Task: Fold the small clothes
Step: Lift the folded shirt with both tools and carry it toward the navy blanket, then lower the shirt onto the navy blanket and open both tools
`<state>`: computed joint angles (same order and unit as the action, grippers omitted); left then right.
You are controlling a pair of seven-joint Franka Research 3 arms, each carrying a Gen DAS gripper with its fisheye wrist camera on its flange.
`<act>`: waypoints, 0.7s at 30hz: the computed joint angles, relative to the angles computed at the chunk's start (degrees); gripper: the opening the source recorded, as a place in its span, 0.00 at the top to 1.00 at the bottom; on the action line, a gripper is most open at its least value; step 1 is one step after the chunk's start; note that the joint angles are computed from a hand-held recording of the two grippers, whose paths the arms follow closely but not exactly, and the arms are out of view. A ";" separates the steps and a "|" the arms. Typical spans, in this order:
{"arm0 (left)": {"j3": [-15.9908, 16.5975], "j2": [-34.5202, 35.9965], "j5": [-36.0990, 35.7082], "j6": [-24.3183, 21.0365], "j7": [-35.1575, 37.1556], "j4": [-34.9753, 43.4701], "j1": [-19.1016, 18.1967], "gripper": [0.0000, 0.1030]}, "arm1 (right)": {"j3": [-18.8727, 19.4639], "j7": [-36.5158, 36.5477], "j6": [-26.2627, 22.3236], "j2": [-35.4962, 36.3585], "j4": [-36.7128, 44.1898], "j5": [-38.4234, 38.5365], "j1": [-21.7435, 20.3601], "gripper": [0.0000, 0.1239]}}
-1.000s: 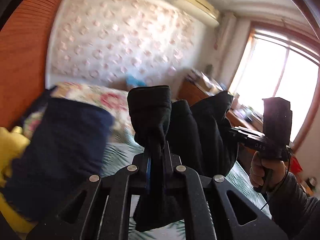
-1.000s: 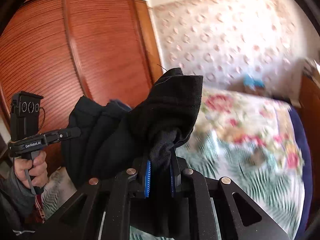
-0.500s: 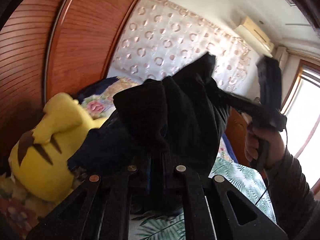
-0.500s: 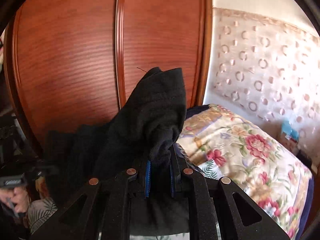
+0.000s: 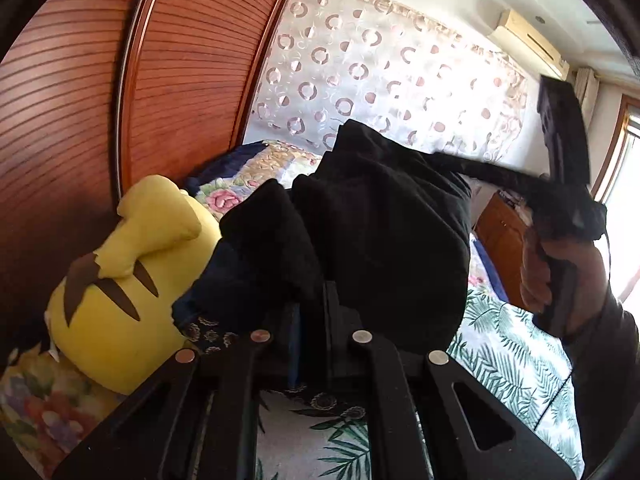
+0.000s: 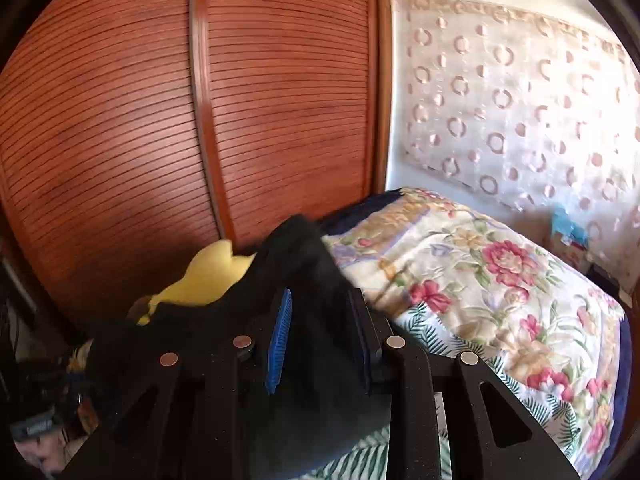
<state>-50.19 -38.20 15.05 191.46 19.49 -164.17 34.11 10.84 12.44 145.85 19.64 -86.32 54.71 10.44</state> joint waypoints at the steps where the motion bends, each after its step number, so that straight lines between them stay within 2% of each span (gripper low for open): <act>1: 0.33 -0.31 0.30 -0.76 0.38 0.10 -0.40 0.90 | -0.70 -3.18 0.00 -2.25 -3.84 2.66 0.34 0.76; 2: 0.81 -0.75 0.70 -1.49 0.63 0.02 -1.07 0.89 | 0.60 -4.56 0.66 -2.97 -5.68 2.91 -0.73 0.76; 3: 1.16 -1.23 1.29 -2.13 0.95 0.05 -1.43 0.83 | 0.32 -5.93 1.58 -3.84 -7.68 2.98 -0.36 0.76; 4: 1.59 -2.10 1.87 -3.17 1.12 0.04 -2.13 0.70 | -0.43 -6.03 2.91 -4.32 -8.75 1.76 0.22 0.76; 7: 3.87 -4.21 4.17 -4.07 1.61 -0.58 -4.29 0.43 | -1.73 -3.07 6.23 -3.13 -8.49 -1.65 1.53 0.75; 8: 4.23 -4.95 4.84 -4.19 1.80 -0.82 -4.58 0.37 | -1.42 -3.50 6.70 -2.30 -7.81 -1.43 1.35 0.74; 9: 4.70 -6.30 5.50 -4.90 2.07 -1.01 -5.41 0.24 | -1.19 -3.20 6.27 -2.14 -7.40 -1.12 0.96 0.74; 10: 4.88 -7.40 6.05 -5.79 2.02 -1.04 -6.07 0.20 | -1.19 -2.09 4.92 -2.19 -6.94 -0.78 0.39 0.74; 12: 5.34 -9.65 7.59 -8.54 1.83 -0.84 -7.55 0.20 | -1.35 -0.70 3.09 -3.85 -7.89 0.16 -0.52 0.74; 16: 6.79 -11.18 10.57 -11.45 0.46 -0.34 -9.95 0.20 | -1.54 -5.93 4.70 -10.24 -14.68 7.95 -1.56 0.72; 21: 7.99 -11.99 13.65 -12.07 -1.86 -0.01 -12.79 0.20 | -5.73 -12.32 4.81 -23.01 -29.27 17.50 -0.35 0.46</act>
<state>-42.20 -50.19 28.70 179.39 17.63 -164.18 21.33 5.10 0.12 150.66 -3.37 -115.58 72.21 10.09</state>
